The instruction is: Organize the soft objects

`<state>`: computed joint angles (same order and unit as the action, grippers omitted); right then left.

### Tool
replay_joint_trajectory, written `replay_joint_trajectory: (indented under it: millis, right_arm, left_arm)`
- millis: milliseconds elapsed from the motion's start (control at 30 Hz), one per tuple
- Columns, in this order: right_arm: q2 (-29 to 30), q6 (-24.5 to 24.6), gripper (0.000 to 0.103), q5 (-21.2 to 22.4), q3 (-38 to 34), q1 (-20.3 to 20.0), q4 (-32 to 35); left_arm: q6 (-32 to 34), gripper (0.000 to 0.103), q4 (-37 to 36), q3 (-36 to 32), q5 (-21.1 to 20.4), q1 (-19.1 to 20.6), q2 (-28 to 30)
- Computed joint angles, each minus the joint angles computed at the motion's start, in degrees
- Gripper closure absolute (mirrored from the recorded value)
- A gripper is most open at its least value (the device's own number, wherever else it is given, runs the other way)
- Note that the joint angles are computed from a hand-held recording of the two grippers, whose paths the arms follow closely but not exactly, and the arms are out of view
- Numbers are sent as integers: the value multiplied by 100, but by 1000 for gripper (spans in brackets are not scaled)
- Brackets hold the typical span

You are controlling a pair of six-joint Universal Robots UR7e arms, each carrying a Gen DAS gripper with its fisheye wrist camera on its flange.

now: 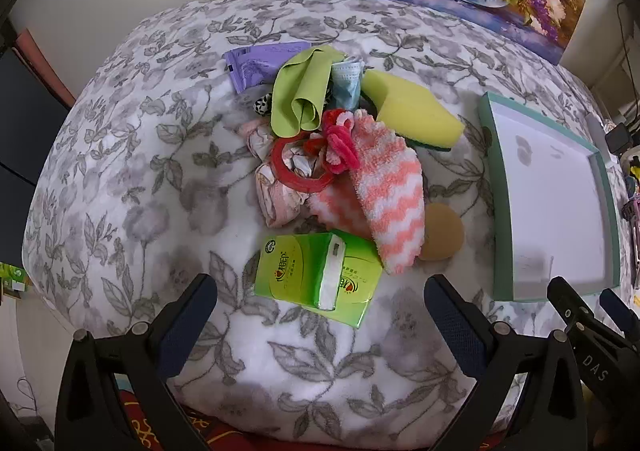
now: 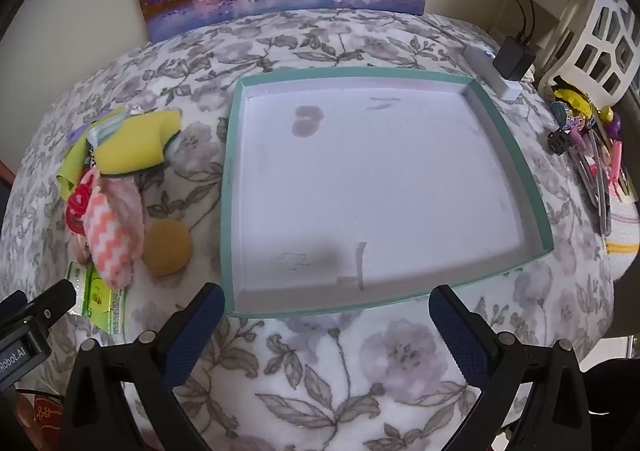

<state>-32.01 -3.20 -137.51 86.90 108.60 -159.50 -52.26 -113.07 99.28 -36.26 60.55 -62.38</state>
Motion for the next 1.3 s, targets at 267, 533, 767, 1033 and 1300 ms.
replay_joint_trajectory:
  millis: [267, 533, 767, 1033, 1300]
  right_arm:
    - [12, -6, 0, -8, -18, 3, 23]
    - [14, -13, 0, -13, -14, -1, 42]
    - [20, -2, 0, -21, -16, 1, 50]
    - [33, 39, 0, -27, -14, -1, 75]
    - [31, 82, 0, -26, -51, 2, 181]
  left_arm:
    - [8, 0, -38, 20, -46, 27, -26]
    - [58, 0, -101, 13, -84, 31, -12]
    - [47, 0, -95, 1, -85, 28, 5]
    - [32, 0, -88, 0, -79, 26, 12]
    - [36, 0, -96, 4, -80, 25, 12]
